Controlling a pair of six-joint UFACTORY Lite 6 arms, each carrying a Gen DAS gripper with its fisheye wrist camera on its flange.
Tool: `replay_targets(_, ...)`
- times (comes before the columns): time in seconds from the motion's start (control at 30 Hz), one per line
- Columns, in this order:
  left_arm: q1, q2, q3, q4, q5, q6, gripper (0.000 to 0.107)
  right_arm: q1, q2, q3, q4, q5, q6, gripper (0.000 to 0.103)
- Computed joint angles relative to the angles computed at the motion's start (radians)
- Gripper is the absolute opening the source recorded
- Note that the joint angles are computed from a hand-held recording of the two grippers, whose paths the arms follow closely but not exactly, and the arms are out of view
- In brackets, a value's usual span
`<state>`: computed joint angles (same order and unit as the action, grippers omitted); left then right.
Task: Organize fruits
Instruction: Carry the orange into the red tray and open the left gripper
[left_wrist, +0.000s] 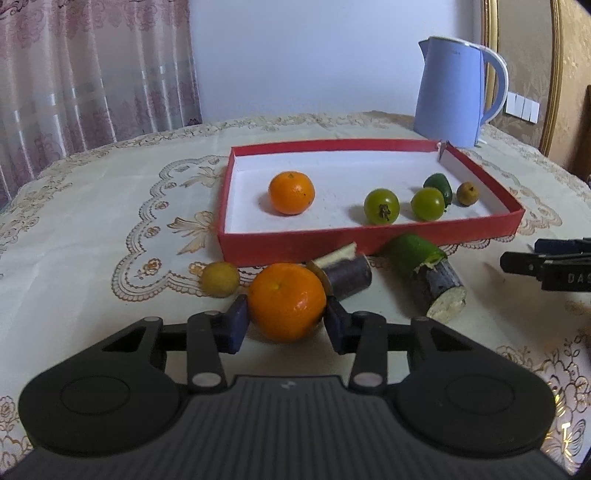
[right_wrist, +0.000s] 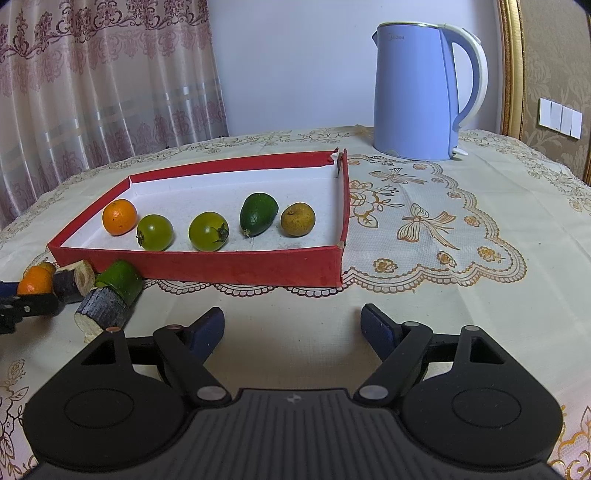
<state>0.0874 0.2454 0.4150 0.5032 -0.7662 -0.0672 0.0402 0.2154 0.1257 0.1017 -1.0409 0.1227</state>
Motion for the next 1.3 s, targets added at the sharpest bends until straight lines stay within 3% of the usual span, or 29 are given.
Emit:
replay_targets(0.27,-0.024,-0.119,0.041,0.045,0.056,-0.080,0.040,0.004,0.001,0.000,0.007,0.001,-0.005,0.081)
replay_targets(0.67,-0.147,0.183,0.387,-0.079,0.177,-0.089,0.040,0.015,0.006,0.004,0.024,0.003,-0.018,0.081)
replay_targets(1.03,-0.166,0.308,0.520,-0.124,0.266,-0.073,0.040,0.027,0.011,0.011,0.041,0.008,-0.027,0.081)
replay_targets(1.2,-0.174,0.308,0.505,-0.184,0.244,-0.010,0.040,0.027,0.011,0.011,0.040,0.008,-0.026,0.081)
replay_targets(1.27,-0.170,0.295,0.484,-0.189,0.224,0.000,0.043,0.027,0.011,0.011,0.040,0.008,-0.026,0.082)
replay_targets(1.3,-0.169,0.286,0.468,-0.200,0.211,0.010,0.055,0.026,0.010,0.011,0.040,0.009,-0.026,0.082)
